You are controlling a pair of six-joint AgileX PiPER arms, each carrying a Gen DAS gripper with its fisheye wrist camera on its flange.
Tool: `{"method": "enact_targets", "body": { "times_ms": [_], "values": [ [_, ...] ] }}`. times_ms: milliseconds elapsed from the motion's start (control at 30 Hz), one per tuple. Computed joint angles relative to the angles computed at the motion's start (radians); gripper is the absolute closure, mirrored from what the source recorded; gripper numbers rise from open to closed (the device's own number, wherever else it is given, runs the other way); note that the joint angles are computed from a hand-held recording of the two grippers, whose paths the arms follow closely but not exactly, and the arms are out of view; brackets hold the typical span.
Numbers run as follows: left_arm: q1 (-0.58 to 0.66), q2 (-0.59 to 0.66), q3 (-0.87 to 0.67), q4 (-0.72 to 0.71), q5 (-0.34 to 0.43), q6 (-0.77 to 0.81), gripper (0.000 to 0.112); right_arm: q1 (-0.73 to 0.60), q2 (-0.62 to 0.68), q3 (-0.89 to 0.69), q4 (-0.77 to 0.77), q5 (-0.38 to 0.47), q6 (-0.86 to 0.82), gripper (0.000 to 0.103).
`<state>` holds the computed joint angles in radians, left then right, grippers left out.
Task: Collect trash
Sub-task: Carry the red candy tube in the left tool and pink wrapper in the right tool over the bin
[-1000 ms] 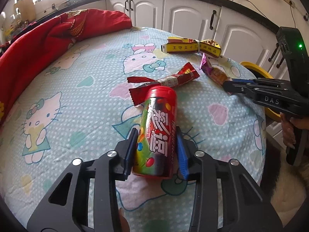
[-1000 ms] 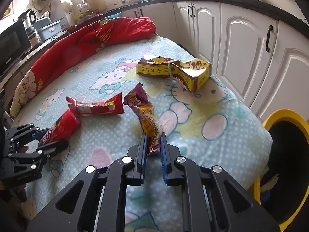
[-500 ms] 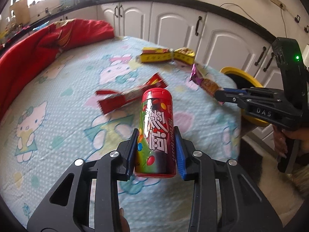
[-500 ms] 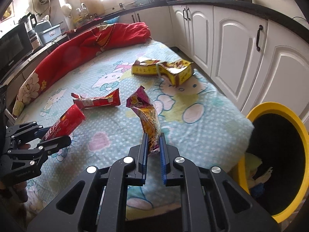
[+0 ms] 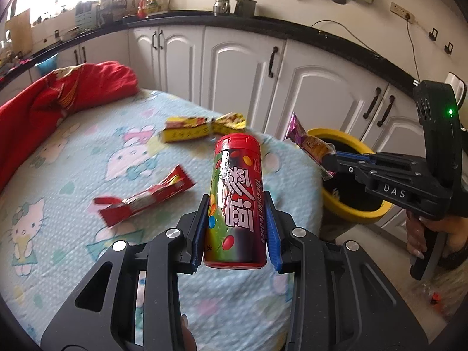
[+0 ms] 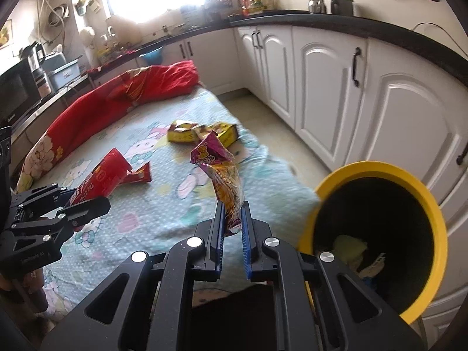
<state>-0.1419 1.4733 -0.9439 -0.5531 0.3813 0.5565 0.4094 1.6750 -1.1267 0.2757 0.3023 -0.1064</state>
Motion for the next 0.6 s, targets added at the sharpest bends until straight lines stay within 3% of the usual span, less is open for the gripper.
{"method": "enact_targets", "body": {
  "times_ms": [600],
  "values": [
    [-0.188,0.088,-0.143,0.078,-0.059,-0.185,0.085,-0.197,-0.140,0.142,0.195,-0.033,-0.190,0.092]
  ]
}}
